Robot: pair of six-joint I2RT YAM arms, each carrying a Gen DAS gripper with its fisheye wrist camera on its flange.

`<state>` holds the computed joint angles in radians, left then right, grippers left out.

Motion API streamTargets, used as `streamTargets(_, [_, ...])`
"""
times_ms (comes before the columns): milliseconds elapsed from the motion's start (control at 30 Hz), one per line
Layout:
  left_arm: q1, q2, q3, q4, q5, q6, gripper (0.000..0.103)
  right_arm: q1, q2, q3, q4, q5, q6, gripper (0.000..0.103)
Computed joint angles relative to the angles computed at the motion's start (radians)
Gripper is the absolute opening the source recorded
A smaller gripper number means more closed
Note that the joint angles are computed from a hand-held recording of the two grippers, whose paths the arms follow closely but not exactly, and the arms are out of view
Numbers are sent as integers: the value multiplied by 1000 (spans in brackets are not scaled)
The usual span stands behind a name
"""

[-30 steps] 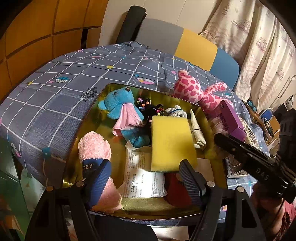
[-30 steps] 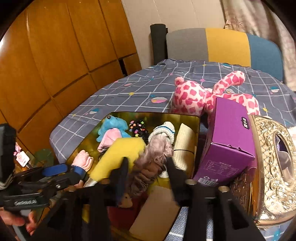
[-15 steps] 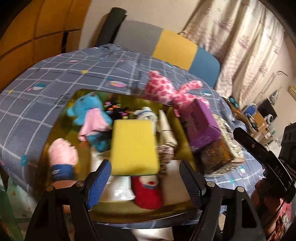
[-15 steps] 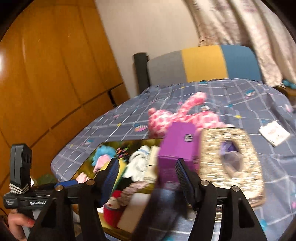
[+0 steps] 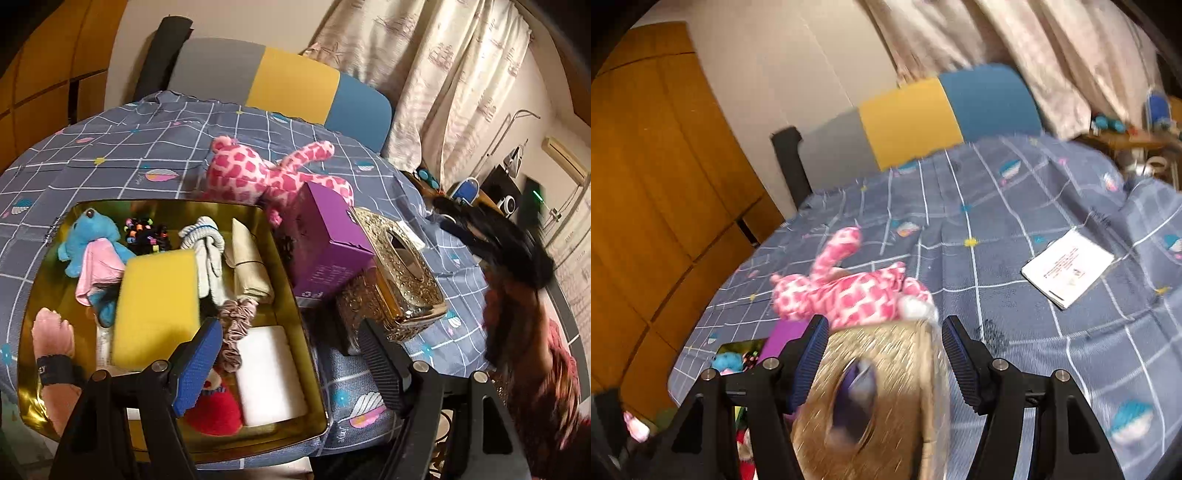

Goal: Organize soft objects
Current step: 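Move both tools back toward the white paper packet and clear plastic bag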

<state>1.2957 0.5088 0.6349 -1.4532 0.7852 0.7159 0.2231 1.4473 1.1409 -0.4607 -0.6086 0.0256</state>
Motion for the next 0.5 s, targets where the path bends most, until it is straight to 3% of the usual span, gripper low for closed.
streamTargets(67, [-86, -35, -6, 48, -34, -104, 77, 26, 168, 171, -87, 19, -12, 65])
streamTargets(133, [-119, -51, -6, 63, -53, -144, 77, 59, 306, 331, -193, 60, -44, 65])
streamTargets(200, [-164, -62, -5, 87, -75, -197, 77, 98, 478, 553, -359, 119, -102, 65])
streamTargets(300, [-234, -65, 1, 135, -113, -276, 77, 118, 701, 853, -604, 98, -157, 65])
streamTargets(400, [-347, -63, 9, 206, -163, -395, 77, 118, 811, 986, -707, 144, -159, 65])
streamTargets(500, [-562, -45, 29, 323, -271, -583, 77, 79, 760, 883, -590, 185, -117, 64])
